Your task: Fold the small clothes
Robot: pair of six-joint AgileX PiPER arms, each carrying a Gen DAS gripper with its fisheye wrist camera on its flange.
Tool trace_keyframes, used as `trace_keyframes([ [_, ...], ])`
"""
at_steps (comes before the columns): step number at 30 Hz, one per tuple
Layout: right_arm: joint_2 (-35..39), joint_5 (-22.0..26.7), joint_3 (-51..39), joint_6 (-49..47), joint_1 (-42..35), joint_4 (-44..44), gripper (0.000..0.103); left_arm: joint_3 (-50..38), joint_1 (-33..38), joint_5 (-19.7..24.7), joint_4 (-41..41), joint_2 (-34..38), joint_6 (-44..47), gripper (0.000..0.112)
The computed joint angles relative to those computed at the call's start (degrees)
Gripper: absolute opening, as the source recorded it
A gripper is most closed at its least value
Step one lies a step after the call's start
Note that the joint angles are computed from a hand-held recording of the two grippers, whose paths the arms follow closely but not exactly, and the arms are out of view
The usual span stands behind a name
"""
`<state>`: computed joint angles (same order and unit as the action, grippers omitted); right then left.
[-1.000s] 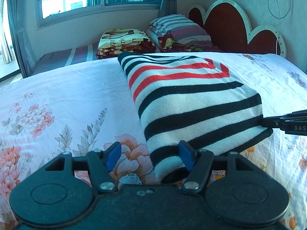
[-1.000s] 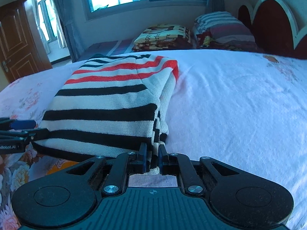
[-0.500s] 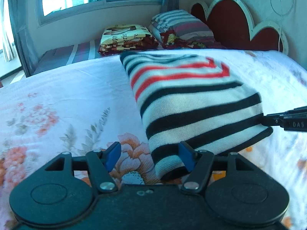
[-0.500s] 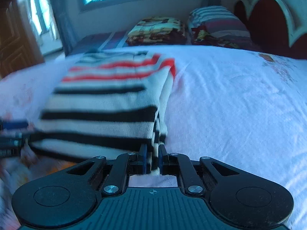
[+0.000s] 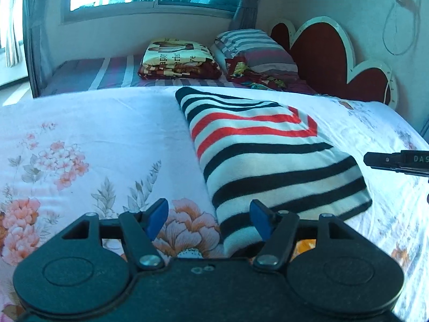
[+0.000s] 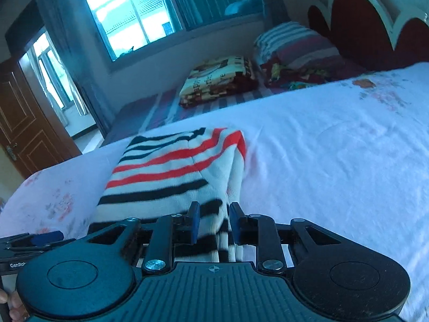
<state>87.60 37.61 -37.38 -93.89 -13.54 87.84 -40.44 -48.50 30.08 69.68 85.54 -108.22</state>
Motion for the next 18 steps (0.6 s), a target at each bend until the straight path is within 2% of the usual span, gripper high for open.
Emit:
trace_keyframes([
  [3,3.67,-1.83,-1.72,-5.41,2.89,4.76,0.025,-0.06,3.41,-4.18,4.61,1.94,-4.25,0.066],
  [4,4.96,-4.03,-2.63,-6.58,4.50,5.09,0.025,-0.67,4.50,-5.37,4.46,3.14,-3.52,0.066],
  [5,7.21,-8.06,-4.25,-5.87,6.93,3.12,0.025,-1.65,5.59,-6.42,2.39,4.53,-0.50,0.069],
  [6,9.81,-9.81,-6.03,-2.86,8.09,-0.48,0.025,-2.51,6.66,-7.60,0.12,5.60,2.90,0.069],
  [8,9.73,-9.14,-7.52,1.51,8.07,-4.34,0.025,-3.91,7.16,-7.09,-3.68,5.57,7.53,0.069],
  [10,6.85,-8.10,-6.47,-3.12,7.37,-0.18,0.025,-3.76,6.54,-5.21,0.83,4.08,4.00,0.068],
  [13,8.01,-4.84,-8.24,-3.87,5.67,2.40,0.025,-4.06,9.93,-8.95,6.51,3.42,-1.30,0.068],
  [14,9.12,-4.28,-9.70,-3.19,5.83,1.85,0.025,-5.04,11.22,-10.01,6.14,4.28,-0.67,0.068],
  [16,11.34,-6.94,-12.12,-1.79,8.18,0.42,0.025,-7.08,12.56,-10.70,4.61,6.53,2.26,0.068],
  [18,14.62,-9.66,-15.17,2.87,10.03,-1.91,0.025,-8.42,13.92,-12.13,5.76,8.73,1.34,0.069],
])
